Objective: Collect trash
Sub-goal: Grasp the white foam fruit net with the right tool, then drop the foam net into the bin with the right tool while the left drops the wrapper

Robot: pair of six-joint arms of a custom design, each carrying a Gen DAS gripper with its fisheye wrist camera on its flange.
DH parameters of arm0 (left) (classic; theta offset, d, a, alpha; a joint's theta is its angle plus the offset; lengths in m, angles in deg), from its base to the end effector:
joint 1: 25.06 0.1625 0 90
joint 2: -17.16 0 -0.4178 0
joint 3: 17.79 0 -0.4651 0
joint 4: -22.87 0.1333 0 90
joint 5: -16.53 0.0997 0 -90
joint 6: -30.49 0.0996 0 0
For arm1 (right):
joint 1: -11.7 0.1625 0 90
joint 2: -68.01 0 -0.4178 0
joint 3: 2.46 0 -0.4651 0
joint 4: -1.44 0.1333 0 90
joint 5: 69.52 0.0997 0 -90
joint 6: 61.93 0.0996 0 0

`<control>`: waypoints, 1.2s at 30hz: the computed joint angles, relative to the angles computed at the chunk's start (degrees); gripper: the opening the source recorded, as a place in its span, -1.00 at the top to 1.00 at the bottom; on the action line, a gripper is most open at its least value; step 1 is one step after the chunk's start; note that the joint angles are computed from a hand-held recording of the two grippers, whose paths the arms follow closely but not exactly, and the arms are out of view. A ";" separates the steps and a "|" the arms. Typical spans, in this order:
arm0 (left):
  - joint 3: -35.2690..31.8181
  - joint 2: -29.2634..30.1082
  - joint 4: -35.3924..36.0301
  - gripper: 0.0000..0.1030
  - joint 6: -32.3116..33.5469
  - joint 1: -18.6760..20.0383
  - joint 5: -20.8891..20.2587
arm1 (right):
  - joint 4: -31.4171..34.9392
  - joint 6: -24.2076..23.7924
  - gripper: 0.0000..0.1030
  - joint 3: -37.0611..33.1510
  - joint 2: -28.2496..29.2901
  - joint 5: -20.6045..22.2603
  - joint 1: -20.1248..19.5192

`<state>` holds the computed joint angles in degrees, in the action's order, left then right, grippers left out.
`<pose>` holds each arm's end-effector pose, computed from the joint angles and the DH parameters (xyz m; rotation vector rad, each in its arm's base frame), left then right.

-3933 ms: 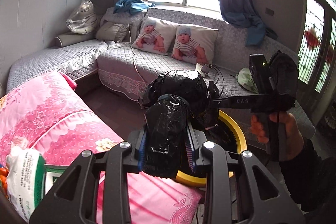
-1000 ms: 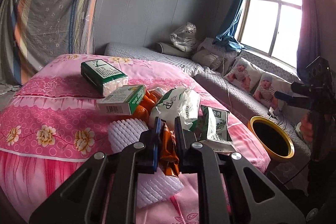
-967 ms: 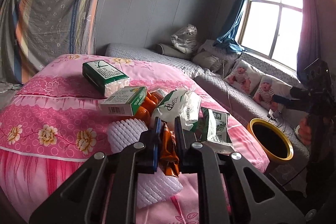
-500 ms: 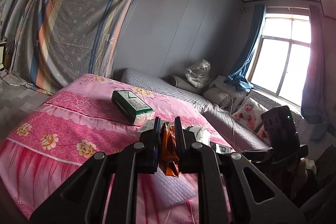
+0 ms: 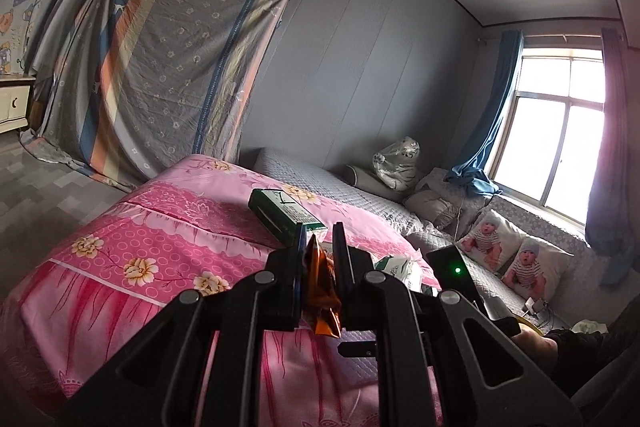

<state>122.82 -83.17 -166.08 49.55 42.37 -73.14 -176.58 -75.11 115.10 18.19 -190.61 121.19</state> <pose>-0.0364 -0.4363 0.3062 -0.9614 -2.5414 1.5265 0.2670 -0.5089 0.0058 0.6017 -2.5087 0.4996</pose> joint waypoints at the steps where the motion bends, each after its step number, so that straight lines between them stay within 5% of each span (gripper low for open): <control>1: 0.08 -0.13 -0.02 0.77 0.07 -0.05 0.11 | 0.07 -0.28 0.28 -0.04 0.14 0.04 -0.02; 4: 0.20 -0.36 0.15 0.77 0.24 -0.41 0.36 | -0.62 -1.63 0.79 0.36 -0.39 0.58 0.19; 19: 0.26 0.06 2.18 0.77 0.95 -3.91 2.22 | -0.78 1.56 0.77 14.50 -21.06 17.81 -3.21; 28: -0.05 3.05 4.28 0.77 1.64 -7.99 1.83 | -14.26 3.75 0.77 26.87 -38.76 12.66 -6.20; 36: -2.35 8.62 6.70 0.77 2.02 -11.60 -0.86 | -27.31 3.22 0.77 35.62 -53.00 -0.54 -8.43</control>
